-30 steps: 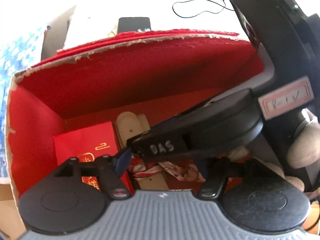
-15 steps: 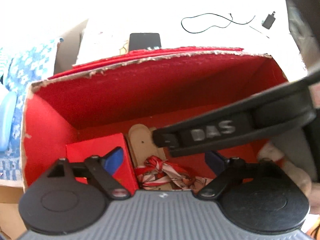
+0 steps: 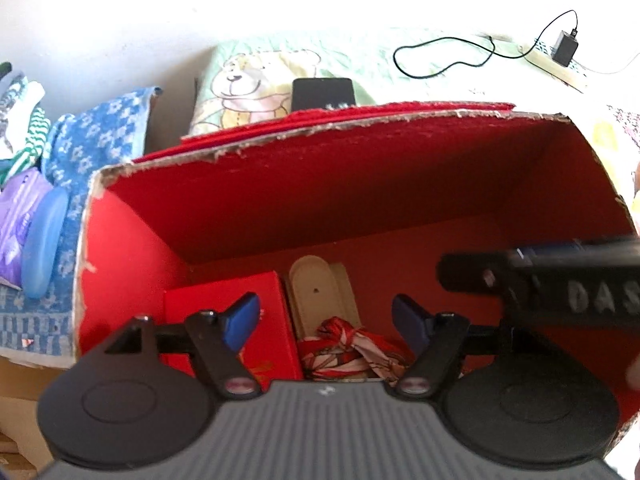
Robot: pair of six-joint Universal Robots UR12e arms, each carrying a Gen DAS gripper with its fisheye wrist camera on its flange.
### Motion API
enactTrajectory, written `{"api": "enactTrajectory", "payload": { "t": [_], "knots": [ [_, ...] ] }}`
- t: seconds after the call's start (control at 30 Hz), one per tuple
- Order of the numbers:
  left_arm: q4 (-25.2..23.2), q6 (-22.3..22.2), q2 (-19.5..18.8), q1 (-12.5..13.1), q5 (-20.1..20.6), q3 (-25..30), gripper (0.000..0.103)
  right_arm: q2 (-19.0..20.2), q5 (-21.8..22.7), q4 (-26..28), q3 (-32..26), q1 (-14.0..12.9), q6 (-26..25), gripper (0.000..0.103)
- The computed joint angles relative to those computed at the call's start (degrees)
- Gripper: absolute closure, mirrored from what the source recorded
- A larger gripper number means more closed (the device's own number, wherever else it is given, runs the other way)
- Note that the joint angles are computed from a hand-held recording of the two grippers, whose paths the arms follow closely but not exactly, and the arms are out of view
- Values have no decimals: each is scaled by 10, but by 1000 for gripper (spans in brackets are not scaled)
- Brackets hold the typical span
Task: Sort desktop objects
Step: 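Open the right gripper and withdraw it from the red box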
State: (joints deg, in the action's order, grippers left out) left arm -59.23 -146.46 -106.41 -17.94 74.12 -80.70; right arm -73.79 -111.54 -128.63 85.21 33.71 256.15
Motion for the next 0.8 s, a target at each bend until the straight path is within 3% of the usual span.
{"api": "enactTrajectory", "payload": {
  "t": [0.17, 0.3, 0.43, 0.53, 0.7, 0.8],
  "knots": [
    [21, 8, 3, -3, 10, -8, 28, 0, -22, 4, -3, 10, 13, 42],
    [41, -10, 6, -8, 44, -13, 33, -6, -36, -6, 1, 20, 21, 43],
    [58, -24, 26, -2, 42, -31, 25, -10, -53, -25, 7, 29, 31, 43],
    [103, -35, 43, -2, 56, -56, 20, -14, -56, -42, 12, 33, 32, 43],
    [115, -59, 67, 8, 35, -76, 11, -10, -79, -60, 8, 44, -1, 43],
    [137, -73, 78, 5, 54, -89, 11, -9, -91, -66, 6, 50, -25, 43]
  ]
}}
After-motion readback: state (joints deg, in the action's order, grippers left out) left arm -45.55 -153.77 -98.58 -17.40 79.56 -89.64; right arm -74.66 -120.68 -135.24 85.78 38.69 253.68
